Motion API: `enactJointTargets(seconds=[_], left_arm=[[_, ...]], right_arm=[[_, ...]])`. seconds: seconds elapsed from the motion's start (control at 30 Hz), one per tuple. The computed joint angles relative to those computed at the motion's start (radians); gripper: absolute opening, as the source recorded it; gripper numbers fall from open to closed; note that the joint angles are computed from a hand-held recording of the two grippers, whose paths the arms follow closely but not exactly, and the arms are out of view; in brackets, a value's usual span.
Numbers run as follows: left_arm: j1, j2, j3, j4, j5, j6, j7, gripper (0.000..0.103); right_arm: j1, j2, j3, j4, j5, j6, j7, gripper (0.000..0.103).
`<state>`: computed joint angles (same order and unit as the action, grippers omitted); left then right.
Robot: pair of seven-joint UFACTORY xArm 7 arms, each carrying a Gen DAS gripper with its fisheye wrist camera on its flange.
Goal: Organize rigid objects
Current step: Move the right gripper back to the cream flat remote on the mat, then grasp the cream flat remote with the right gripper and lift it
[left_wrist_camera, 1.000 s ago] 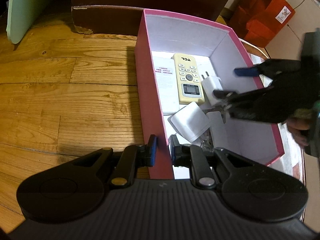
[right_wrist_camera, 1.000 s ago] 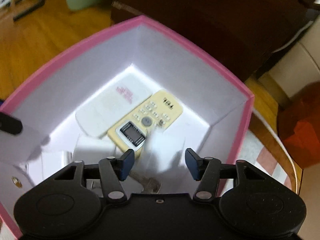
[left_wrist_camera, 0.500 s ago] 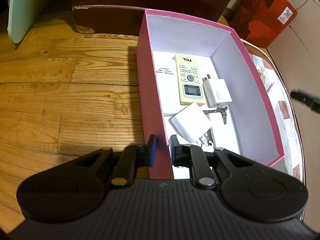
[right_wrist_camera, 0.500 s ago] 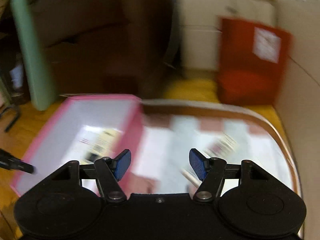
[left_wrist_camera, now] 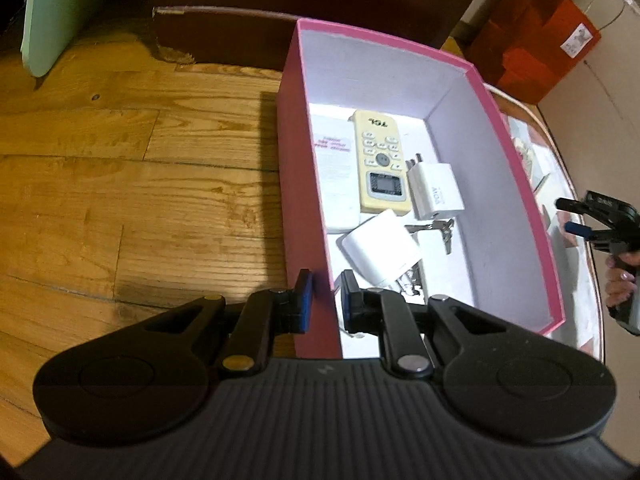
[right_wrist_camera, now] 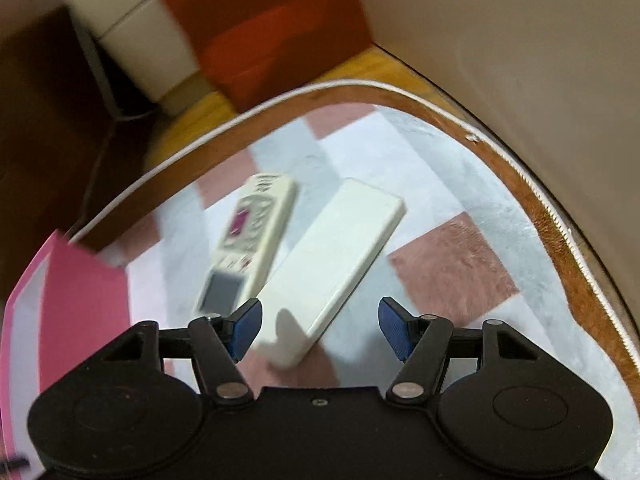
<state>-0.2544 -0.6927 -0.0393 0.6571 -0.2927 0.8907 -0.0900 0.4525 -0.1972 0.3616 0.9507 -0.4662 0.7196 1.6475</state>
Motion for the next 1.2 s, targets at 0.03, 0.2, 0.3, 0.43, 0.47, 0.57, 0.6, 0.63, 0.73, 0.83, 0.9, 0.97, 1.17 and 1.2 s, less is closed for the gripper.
enactJointTargets(seconds=[0.03, 0.2, 0.3, 0.43, 0.47, 0.57, 0.6, 0.63, 0.73, 0.83, 0.9, 0.97, 1.17, 1.2], left_arm=[[0.001, -0.003, 0.000, 0.000, 0.002, -0.002, 0.001, 0.014], [0.000, -0.004, -0.008, -0.001, 0.012, -0.008, -0.002, 0.014], [0.001, -0.002, -0.011, -0.001, 0.019, -0.010, -0.007, 0.013], [-0.005, -0.007, -0.008, -0.006, 0.020, -0.014, 0.001, 0.013], [-0.006, -0.008, -0.008, -0.007, 0.022, -0.016, 0.005, 0.013], [-0.006, -0.008, -0.009, -0.007, 0.023, -0.015, 0.002, 0.013], [-0.006, -0.009, -0.009, -0.007, 0.022, -0.015, 0.001, 0.013], [-0.006, -0.010, -0.008, -0.008, 0.022, -0.015, 0.002, 0.013], [-0.007, -0.009, -0.003, -0.007, 0.018, -0.013, 0.004, 0.013], [-0.005, -0.010, -0.008, -0.005, 0.024, -0.011, 0.004, 0.013], [-0.003, -0.010, -0.017, -0.003, 0.035, -0.012, 0.001, 0.013], [-0.003, -0.009, -0.019, -0.001, 0.040, -0.012, -0.001, 0.013], [-0.005, -0.006, -0.010, -0.002, 0.032, -0.008, -0.001, 0.013], [-0.005, -0.005, -0.011, -0.001, 0.031, -0.008, -0.002, 0.013]], right_arm=[[-0.006, 0.008, -0.008, -0.002, 0.010, -0.018, 0.011, 0.069], [-0.006, 0.070, -0.027, 0.060, 0.034, 0.018, -0.068, 0.070], [0.004, 0.110, -0.042, 0.101, 0.021, 0.050, -0.088, 0.070], [0.038, 0.196, -0.059, 0.191, -0.036, 0.168, -0.103, 0.080], [0.047, 0.211, -0.067, 0.203, -0.044, 0.172, -0.111, 0.081], [0.088, 0.282, -0.081, 0.284, -0.086, 0.263, -0.174, 0.082], [0.105, 0.291, -0.086, 0.297, -0.103, 0.287, -0.187, 0.082], [0.121, 0.295, -0.091, 0.301, -0.126, 0.297, -0.191, 0.080], [0.143, 0.270, -0.100, 0.263, -0.165, 0.259, -0.231, 0.071], [0.149, 0.190, -0.091, 0.159, -0.168, 0.157, -0.281, 0.063], [0.137, 0.153, -0.081, 0.110, -0.165, 0.106, -0.289, 0.060], [0.132, 0.117, -0.063, 0.072, -0.147, 0.078, -0.304, 0.058], [0.125, 0.083, -0.007, 0.058, -0.101, 0.127, -0.347, 0.058], [0.129, 0.094, 0.000, 0.076, -0.100, 0.156, -0.365, 0.058]])
